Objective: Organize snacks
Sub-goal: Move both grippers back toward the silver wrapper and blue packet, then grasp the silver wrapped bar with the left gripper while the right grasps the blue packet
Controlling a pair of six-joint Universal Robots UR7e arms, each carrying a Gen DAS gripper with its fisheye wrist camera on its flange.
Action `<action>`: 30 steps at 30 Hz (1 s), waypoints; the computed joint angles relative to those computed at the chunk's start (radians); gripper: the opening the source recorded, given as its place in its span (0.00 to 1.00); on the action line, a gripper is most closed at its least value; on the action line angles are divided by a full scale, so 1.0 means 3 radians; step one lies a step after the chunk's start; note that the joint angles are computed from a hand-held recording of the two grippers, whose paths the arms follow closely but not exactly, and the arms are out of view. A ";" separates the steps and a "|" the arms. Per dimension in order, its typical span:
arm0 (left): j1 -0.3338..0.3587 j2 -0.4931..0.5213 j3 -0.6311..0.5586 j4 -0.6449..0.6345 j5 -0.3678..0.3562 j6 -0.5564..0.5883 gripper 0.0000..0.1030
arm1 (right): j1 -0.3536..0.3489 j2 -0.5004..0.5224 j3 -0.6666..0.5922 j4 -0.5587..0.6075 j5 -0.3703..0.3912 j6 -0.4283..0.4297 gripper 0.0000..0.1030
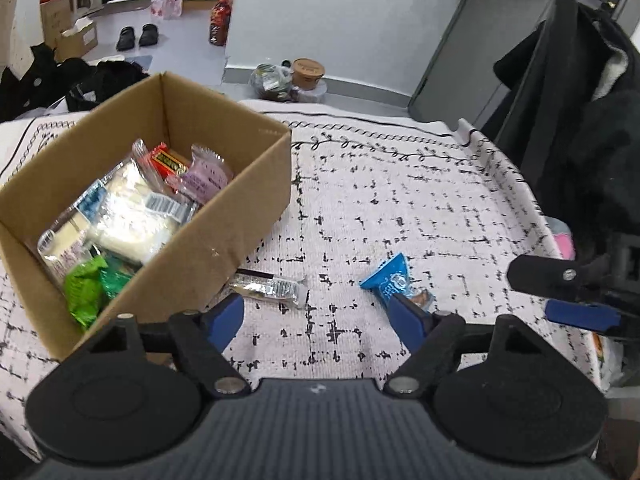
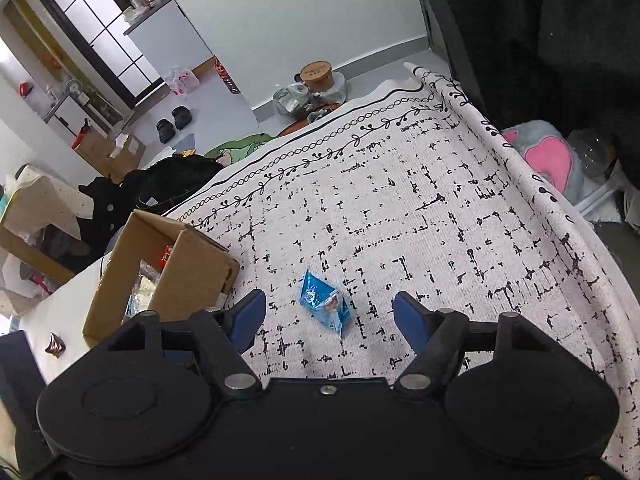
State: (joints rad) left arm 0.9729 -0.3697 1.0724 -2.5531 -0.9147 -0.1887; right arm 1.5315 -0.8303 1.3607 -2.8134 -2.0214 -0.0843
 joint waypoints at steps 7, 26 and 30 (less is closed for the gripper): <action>0.0018 0.0246 -0.0240 0.0028 0.0268 -0.0227 0.72 | -0.0085 0.0074 -0.0134 0.0189 0.0087 0.0063 0.68; 0.0134 0.0550 -0.0753 0.0438 0.0654 -0.0834 0.72 | -0.0142 0.0318 -0.0463 0.0561 0.0040 -0.0012 0.68; 0.0132 0.0543 -0.0698 0.0385 0.0637 -0.0735 0.54 | -0.0140 0.0331 -0.0476 0.0550 0.0022 -0.0019 0.68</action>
State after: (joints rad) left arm 1.0125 -0.2069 0.8631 -2.4377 -0.7235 -0.4092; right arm 1.4894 -0.7311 1.2180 -2.6485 -2.0148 -0.0899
